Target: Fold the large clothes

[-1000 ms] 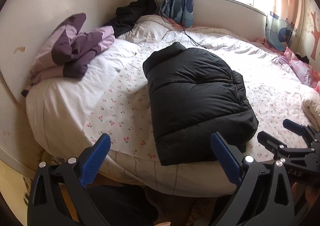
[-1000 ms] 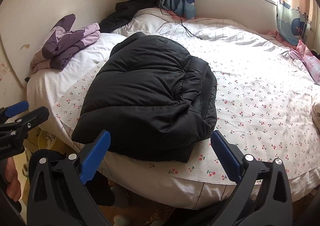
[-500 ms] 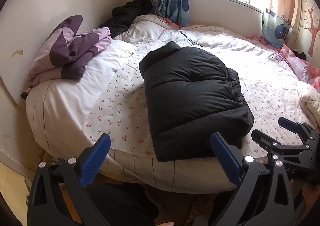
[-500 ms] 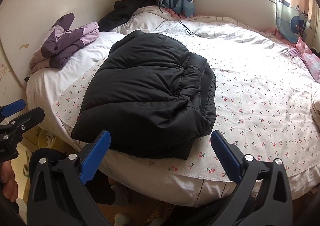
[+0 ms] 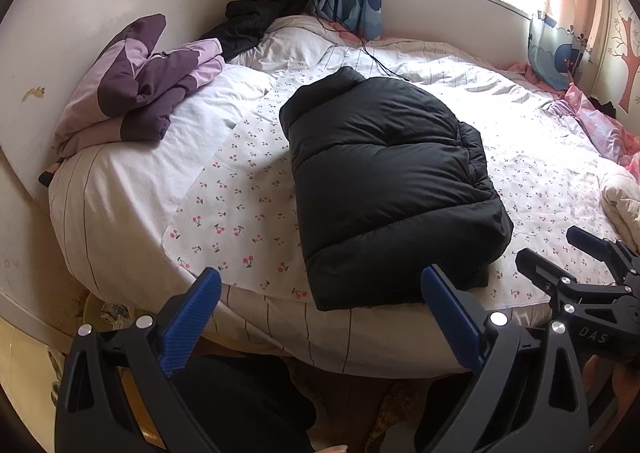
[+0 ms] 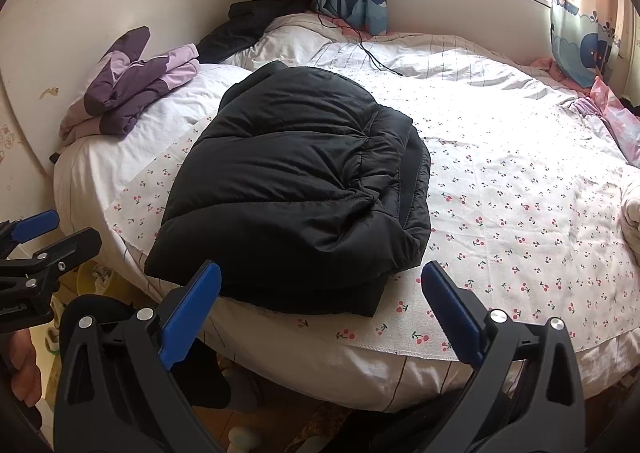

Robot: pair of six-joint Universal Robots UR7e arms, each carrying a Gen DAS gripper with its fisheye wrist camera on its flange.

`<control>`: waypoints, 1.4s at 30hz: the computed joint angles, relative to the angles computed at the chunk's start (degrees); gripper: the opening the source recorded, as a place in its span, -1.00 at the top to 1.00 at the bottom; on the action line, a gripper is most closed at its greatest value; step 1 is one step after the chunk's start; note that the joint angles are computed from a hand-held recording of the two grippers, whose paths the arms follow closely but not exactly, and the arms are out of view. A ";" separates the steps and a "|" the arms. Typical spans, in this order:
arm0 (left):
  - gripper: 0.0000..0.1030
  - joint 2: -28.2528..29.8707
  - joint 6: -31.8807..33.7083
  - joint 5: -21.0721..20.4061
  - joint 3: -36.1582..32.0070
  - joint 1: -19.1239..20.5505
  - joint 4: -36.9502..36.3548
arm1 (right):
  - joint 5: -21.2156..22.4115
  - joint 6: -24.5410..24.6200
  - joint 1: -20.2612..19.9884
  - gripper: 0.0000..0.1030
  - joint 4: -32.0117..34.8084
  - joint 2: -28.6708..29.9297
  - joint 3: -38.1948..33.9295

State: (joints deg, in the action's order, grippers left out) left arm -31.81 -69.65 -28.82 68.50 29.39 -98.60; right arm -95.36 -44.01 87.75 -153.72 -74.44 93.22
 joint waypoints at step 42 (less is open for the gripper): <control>-0.86 0.94 5.18 -3.85 -0.50 1.68 -4.05 | -4.32 -1.68 -0.34 -0.88 2.97 0.77 -1.55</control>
State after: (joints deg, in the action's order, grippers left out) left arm -30.87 -64.47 -32.67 68.00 31.07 -102.66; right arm -99.68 -45.69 87.41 -150.75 -73.68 91.67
